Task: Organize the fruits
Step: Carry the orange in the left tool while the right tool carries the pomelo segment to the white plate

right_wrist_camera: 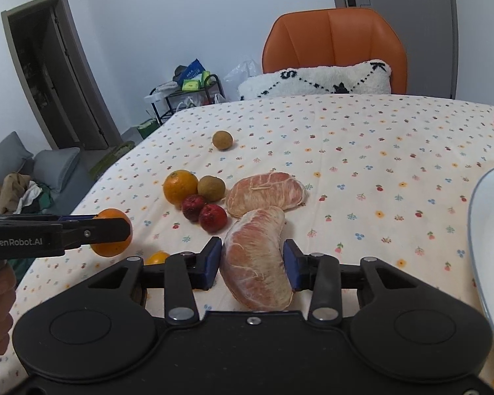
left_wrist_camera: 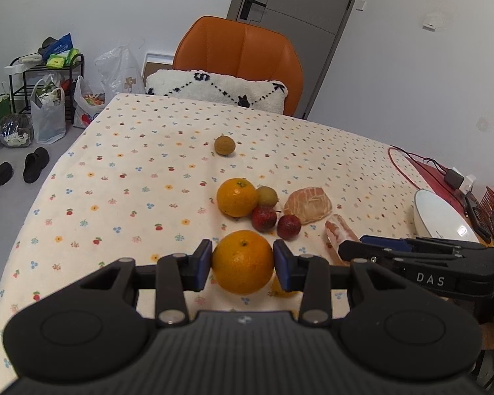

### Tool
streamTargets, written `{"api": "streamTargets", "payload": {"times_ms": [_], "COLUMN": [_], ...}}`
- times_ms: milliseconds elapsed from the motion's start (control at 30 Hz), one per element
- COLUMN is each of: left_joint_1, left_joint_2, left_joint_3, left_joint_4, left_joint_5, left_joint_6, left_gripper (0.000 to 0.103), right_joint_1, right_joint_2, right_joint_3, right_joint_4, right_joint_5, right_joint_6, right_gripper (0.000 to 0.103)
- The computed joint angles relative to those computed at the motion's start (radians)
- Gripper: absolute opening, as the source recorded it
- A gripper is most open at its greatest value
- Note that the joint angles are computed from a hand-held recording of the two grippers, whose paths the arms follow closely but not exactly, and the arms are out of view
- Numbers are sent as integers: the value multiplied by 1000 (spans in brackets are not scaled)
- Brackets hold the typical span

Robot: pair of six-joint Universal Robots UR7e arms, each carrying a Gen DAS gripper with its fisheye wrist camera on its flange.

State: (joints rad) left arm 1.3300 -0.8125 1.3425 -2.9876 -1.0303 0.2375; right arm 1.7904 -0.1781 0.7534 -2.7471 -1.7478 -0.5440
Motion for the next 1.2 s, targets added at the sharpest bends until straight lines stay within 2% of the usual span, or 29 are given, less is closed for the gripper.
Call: {"api": "streamTargets", "payload": {"times_ms": [367, 700, 867, 1200], "left_joint_1": [-28, -52, -63, -84], "left_joint_2": [3, 31, 57, 115], "left_joint_3": [17, -8, -38, -97], "left_joint_4": [-19, -3, 10, 48], "left_joint_5": [-29, -61, -79, -114], "left_joint_6": [27, 48, 64, 85], "left_gripper": [38, 39, 38, 38], "right_joint_1": [-11, -22, -32, -58], "right_joint_2": [-105, -166, -195, -240], "right_joint_3": [172, 245, 278, 327], "right_joint_4": [-126, -210, -270, -357], "right_joint_5": [32, 48, 35, -40], "right_joint_6": [19, 20, 28, 38], "right_gripper": [39, 38, 38, 39]}}
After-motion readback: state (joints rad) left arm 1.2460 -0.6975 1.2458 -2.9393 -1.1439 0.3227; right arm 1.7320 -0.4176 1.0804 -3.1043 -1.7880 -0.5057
